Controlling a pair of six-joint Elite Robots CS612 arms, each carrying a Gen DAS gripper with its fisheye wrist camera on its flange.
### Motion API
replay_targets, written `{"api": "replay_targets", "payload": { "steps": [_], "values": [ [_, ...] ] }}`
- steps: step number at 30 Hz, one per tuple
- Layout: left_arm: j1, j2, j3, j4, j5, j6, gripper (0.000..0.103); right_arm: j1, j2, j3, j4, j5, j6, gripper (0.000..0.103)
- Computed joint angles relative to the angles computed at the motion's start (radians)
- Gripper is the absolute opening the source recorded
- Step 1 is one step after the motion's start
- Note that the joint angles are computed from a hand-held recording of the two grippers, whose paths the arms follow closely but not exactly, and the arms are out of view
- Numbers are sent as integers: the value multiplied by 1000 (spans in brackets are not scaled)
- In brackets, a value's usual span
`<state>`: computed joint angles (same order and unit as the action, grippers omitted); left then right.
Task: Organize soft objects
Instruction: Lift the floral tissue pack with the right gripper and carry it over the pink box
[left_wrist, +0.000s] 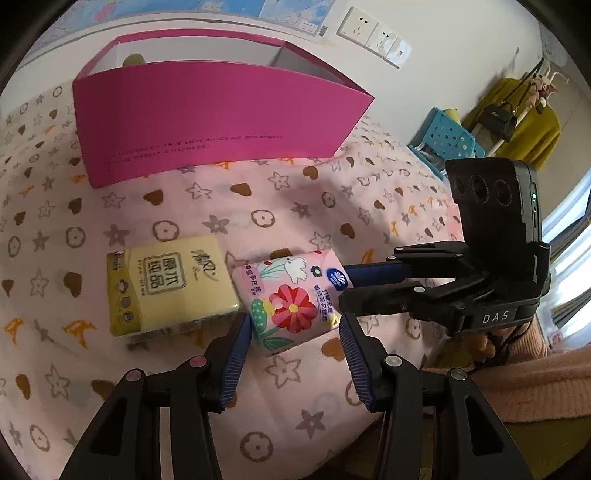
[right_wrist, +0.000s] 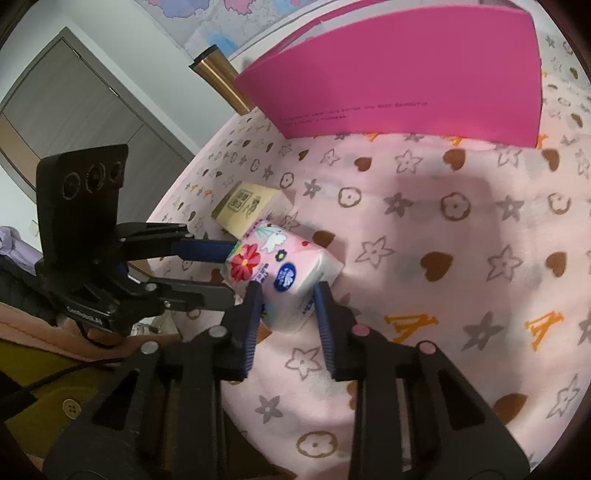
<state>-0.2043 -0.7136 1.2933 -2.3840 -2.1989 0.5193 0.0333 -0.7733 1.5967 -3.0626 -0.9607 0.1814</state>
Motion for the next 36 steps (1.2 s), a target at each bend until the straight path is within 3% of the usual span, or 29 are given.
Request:
{"api": "replay_targets", "payload": {
  "steps": [8, 20, 29, 36],
  "values": [
    [-20, 25, -38, 1, -37, -14, 50, -17, -8, 9, -44, -86, 49, 32],
    [-39, 80, -132, 26, -3, -85, 37, -27, 12, -21, -58, -135, 94, 33],
    [-39, 84, -147, 35, -13, -93, 36, -22, 12, -29, -44, -154, 93, 35],
    [-34, 72, -156, -11, -47, -87, 36, -17, -13, -25, -81, -189, 80, 35]
  ]
}}
